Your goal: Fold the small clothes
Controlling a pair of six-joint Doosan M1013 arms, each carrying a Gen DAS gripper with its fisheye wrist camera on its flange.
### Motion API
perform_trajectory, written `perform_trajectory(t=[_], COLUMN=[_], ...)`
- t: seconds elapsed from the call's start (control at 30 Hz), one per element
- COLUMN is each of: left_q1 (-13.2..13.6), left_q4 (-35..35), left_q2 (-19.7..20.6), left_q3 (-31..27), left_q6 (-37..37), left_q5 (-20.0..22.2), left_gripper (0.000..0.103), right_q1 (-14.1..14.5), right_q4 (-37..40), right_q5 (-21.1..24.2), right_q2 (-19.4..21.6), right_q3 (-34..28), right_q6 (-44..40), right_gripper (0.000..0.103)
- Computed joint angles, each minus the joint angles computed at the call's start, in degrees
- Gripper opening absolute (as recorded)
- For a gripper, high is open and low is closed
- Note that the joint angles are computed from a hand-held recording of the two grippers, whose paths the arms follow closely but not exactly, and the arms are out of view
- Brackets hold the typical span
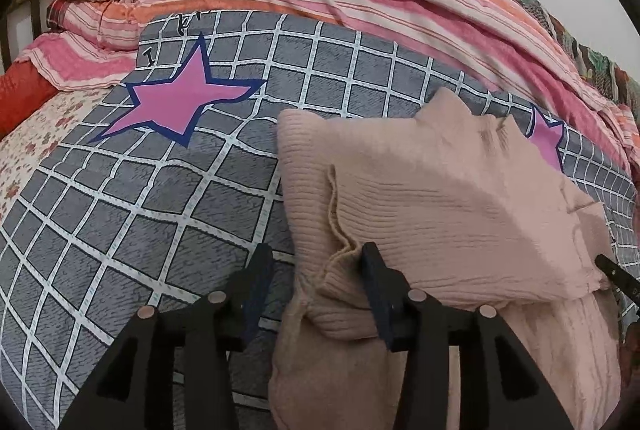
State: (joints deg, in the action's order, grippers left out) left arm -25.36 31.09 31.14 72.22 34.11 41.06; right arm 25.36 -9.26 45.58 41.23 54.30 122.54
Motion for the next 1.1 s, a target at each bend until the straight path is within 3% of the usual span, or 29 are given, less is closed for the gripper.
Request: perform_trajectory(t=[0.3, 0.53, 0.73, 0.9, 1.1], left_q1=[0.0, 0.2, -0.3, -0.6, -1.1], left_q4=[-0.1, -0.9, 0.8, 1.9, 1.8], left_q2=[0.0, -0.1, -0.3, -0.9, -2.2], left_q3=[0.0, 0.1, 0.0, 0.6, 1.9], left_q6=[0.1, -0.3, -1.1, -1.3, -0.5], left_q5=[0.0, -0.4, 0.8, 1.3, 1.6], left_gripper=[0.044, 0.058, 0.061, 0.062, 0.062], right_q1=[-0.1, -0.1, -0.2, -0.7, 0.3], right_q4=[0.6, 0.3, 0.5, 2.9, -1.5], right_q5=[0.6, 0.8, 0.2, -1.2, -4.3], right_q2=[0.1, 0.2, -0.2, -1.7, -5.1], right_q3=[-0.1, -0.3, 0.4, 2.1, 5.9], right_q6=[-0.5, -0.1, 0.5, 0.9, 1.7], right_gripper=[0.038, 0.043, 0.047, 0.047, 0.047])
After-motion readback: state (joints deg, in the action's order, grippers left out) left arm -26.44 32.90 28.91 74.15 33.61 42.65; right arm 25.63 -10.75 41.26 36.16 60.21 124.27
